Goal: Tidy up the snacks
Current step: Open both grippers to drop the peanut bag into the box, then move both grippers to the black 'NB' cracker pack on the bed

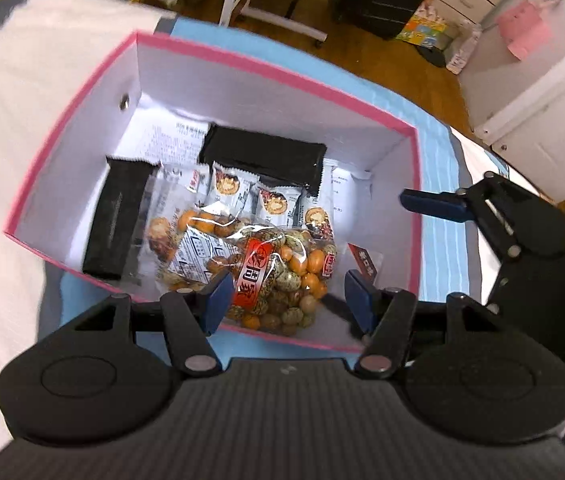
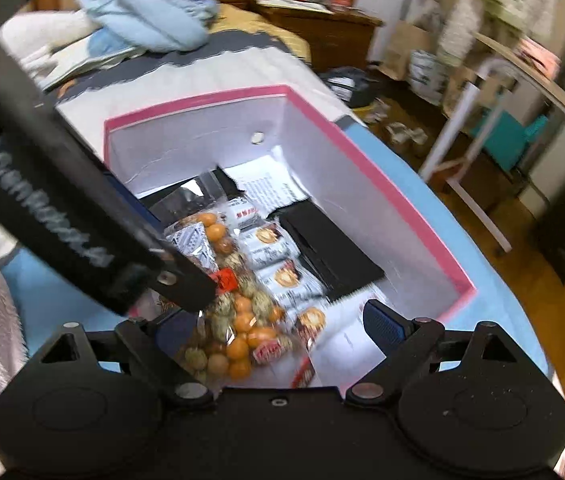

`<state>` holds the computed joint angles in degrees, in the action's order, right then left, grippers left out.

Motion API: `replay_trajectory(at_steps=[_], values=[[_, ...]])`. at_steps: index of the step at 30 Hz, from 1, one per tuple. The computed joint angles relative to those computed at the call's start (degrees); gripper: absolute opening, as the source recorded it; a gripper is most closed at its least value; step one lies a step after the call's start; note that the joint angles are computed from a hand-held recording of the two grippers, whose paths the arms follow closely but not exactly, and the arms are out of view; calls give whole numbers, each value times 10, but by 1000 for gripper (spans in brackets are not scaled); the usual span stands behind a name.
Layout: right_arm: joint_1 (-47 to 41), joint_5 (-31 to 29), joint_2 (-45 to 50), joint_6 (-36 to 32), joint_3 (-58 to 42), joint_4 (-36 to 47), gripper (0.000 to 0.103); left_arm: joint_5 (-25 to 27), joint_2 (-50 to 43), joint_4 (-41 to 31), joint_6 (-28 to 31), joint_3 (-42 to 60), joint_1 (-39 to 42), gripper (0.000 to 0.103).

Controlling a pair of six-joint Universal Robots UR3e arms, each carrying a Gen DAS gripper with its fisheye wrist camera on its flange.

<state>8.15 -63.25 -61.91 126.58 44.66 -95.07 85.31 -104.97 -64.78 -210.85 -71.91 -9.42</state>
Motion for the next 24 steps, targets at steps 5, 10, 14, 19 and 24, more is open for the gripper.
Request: replay_trajectory(at_steps=[5, 10, 14, 19, 24], values=[[-31, 6, -49, 10, 29, 17, 93, 49, 19, -35, 20, 42, -44, 61], [-73, 37, -82, -1, 36, 51, 93, 88, 0, -85, 36, 128, -97, 61], [-112, 59, -141, -22, 90, 57, 93, 114, -34, -132, 42, 210, -143, 61], [-221, 129, -248, -75, 193, 89, 93, 162, -81, -179, 42, 309, -206, 63], [-367, 206, -363, -124, 315, 116, 93, 199, -144, -197, 48, 406, -260, 70]])
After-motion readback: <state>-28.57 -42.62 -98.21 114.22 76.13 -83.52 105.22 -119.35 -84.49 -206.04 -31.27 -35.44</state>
